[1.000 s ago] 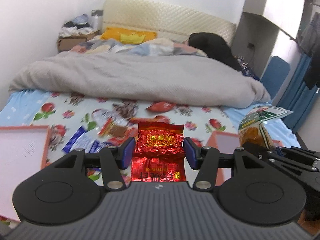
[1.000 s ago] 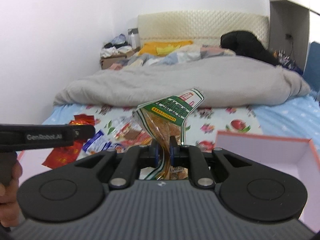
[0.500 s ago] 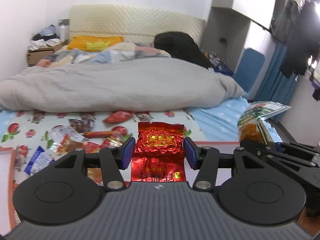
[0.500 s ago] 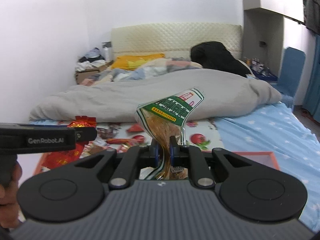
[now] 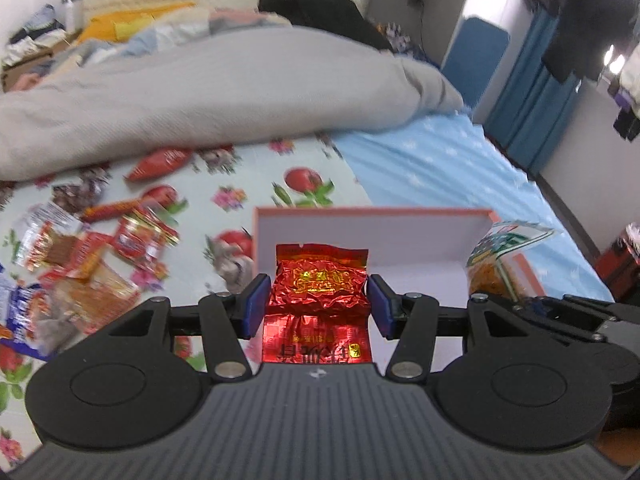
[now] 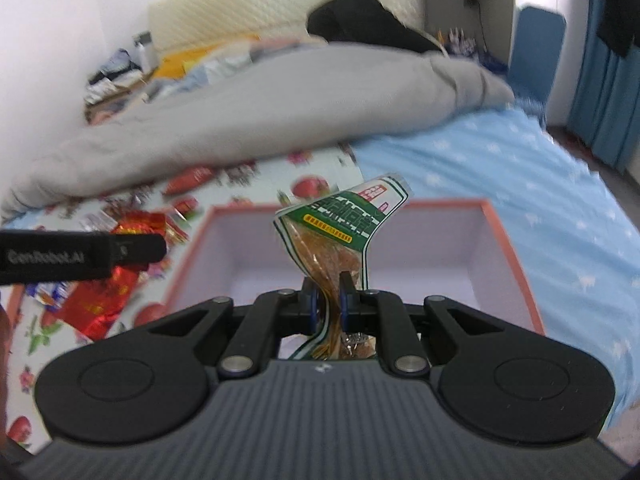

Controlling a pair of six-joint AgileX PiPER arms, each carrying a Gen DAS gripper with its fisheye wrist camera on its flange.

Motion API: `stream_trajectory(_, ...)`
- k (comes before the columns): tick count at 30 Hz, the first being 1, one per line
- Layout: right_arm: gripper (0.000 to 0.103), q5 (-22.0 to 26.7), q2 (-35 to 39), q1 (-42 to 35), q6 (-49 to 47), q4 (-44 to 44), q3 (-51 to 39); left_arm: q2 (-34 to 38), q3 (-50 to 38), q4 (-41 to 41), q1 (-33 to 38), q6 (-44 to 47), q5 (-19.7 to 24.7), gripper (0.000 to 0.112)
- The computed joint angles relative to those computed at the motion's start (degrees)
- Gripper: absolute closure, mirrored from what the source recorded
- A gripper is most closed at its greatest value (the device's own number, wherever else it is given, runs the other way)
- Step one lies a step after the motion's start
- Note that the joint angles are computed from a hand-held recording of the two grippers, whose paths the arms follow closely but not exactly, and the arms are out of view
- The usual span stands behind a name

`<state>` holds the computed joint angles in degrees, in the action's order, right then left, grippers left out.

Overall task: Organize snacks
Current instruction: 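Carry both packets over the deep pink box with both tools, then open the left tool to drop the red packet while the right tool releases the green pouch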

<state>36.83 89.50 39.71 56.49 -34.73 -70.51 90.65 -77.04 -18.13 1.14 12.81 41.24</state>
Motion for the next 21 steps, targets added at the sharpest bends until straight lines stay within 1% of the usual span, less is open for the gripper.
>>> stream_trajectory(4, 0.09, -2.21, 1.75, -3.34, -3.68, 4.19, 2.38, 4.95, -1.31, 2.53, -2.87, -2.6, -0.7, 0.053)
stream_trajectory(6, 0.09, -3.73, 2.89, -5.22, -7.55, 7.98, 3.02, 7.12, -1.96, 4.02, -3.87, -4.2, -0.85, 0.053)
stream_trajectory(10, 0.09, -5.75, 4.4, -7.65, -12.6, 12.84, 4.3, 11.15, -3.73, 4.14, -5.04, -5.41, -0.3, 0.053)
stream_trajectory(16, 0.088, -6.52, 5.39, -9.78, -16.58, 16.77, 4.71, 12.97, -3.96, 5.17, -6.0, -6.33, -0.4, 0.053)
stream_trajectory(18, 0.086, -6.34, 5.16, -9.99, -16.12, 16.79, 4.88, 13.08, -3.99, 4.67, -5.89, -6.18, -0.18, 0.053)
stream_trajectory(19, 0.085, -6.22, 5.3, -10.21, -15.86, 16.6, 4.69, 12.91, -3.7, 4.11, -5.79, -6.0, -0.62, 0.049)
stream_trajectory(20, 0.08, -5.45, 5.32, -10.07, -15.16, 16.19, 4.4, 12.84, -3.66, 3.0, -5.47, -5.22, -0.57, 0.044)
stream_trajectory(21, 0.074, -4.96, 5.26, -10.05, -14.63, 15.91, 4.23, 12.69, -3.95, 1.96, -5.16, -4.37, 0.04, 0.035)
